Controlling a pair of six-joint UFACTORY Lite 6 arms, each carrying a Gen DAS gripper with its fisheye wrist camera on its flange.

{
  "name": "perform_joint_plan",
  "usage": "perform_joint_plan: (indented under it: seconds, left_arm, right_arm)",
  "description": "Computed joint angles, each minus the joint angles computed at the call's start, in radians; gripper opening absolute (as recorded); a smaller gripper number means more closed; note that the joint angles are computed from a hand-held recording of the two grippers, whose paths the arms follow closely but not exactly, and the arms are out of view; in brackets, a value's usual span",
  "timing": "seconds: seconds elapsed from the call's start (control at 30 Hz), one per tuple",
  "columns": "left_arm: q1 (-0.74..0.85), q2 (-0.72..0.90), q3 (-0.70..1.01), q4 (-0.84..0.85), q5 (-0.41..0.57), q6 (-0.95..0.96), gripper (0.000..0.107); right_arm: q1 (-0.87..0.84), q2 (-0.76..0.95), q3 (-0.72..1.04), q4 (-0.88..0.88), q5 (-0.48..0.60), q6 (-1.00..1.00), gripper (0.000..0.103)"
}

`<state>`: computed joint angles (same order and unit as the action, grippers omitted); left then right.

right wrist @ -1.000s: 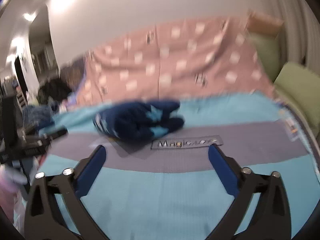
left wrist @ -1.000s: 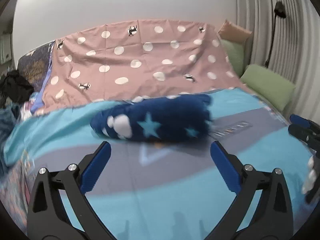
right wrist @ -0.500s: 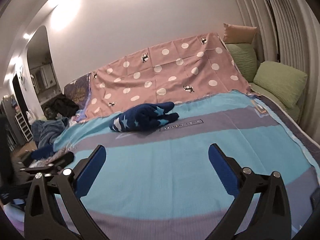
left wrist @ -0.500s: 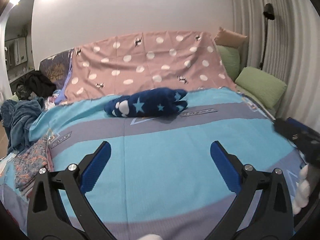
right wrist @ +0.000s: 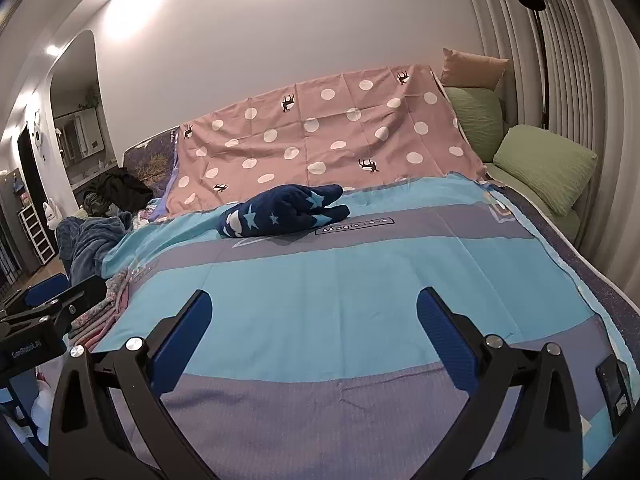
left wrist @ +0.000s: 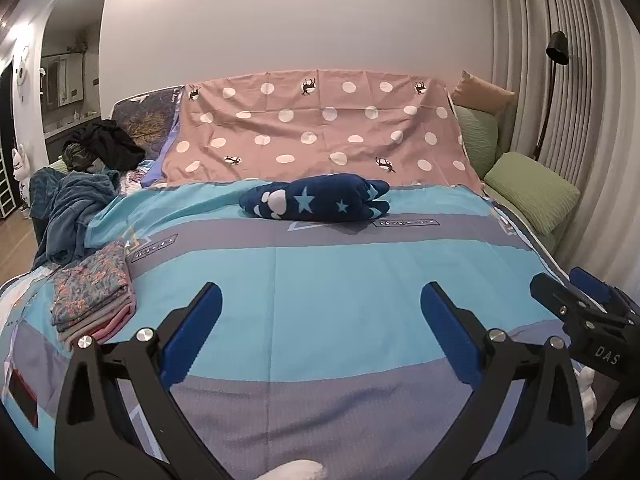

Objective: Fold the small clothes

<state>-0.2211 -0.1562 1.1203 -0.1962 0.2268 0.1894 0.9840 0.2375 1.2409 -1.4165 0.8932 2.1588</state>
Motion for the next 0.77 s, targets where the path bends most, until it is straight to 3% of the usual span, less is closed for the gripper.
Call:
perform_joint_plan:
  seconds: [0.37, 0.63, 0.77]
  left_arm:
    - [-0.04, -0.081, -0.076, 0.159, -0.026, -0.116, 0.101]
    - [-0.045, -0.08, -0.074, 0.165, -0.024, -0.128, 0.101]
    - [-0.034, -0.074, -0.074, 0.073, -0.021, -0.039, 0.101]
  right_arm:
    - [0.049, 0.047, 0.054, 0.03, 0.042, -0.068, 0.102]
    - [0.047, 0.04, 0.054, 0.038, 0.056, -0.068, 0.102]
    - [0.051, 0.052, 0.068, 0.051, 0.065, -0.078, 0.102]
